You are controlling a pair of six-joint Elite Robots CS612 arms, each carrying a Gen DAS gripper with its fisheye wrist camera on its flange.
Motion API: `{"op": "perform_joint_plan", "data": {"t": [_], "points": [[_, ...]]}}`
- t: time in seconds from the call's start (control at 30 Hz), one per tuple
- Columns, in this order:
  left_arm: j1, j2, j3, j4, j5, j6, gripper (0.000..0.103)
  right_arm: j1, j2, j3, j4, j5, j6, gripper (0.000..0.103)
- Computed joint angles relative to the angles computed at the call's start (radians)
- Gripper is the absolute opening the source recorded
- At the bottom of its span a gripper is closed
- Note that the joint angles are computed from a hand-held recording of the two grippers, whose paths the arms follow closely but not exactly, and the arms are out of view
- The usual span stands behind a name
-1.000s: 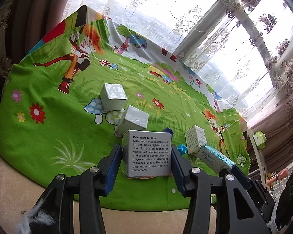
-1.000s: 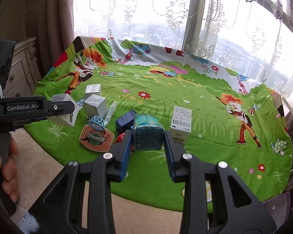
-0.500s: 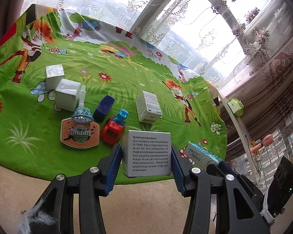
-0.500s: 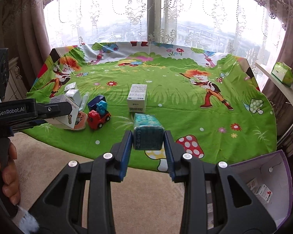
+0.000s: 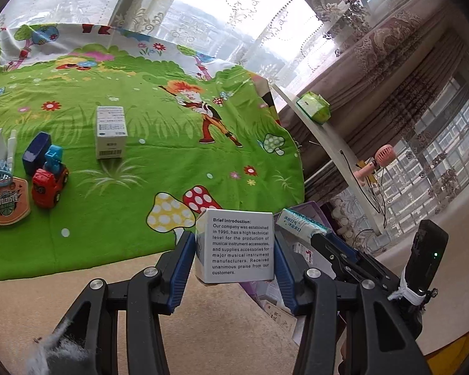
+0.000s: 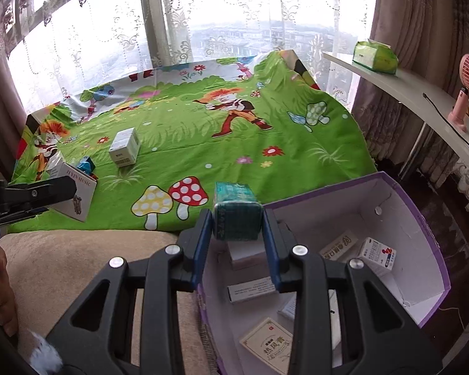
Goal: Organize rigid objects
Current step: 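Carry both held boxes over the storage box, then open both tools to drop the boxes into the storage box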
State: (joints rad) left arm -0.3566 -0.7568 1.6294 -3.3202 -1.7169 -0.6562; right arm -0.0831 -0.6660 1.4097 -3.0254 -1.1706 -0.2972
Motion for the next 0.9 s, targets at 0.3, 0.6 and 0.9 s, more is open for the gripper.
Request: {"op": "perform_joint_plan", "data": {"t": [0.3,0.6,0.9], "points": [[-0.025,0.032,-0.070,0.042,-0.118,0.092,0.050,-0.036,0.007,-0.021,-0.020,-0.079,0.086,0.037],[-0.040,0.034,-0.099,0.127,-0.160,0.183,0.060,-0.052,0.010,-0.034,-0.004,-0.082,0.125,0.042],[-0.050,0.010,-0.071,0.102,-0.049,0.184,0.075,-0.045,0.004,-0.029,-0.036,-0.099,0.126,0.073]]}}
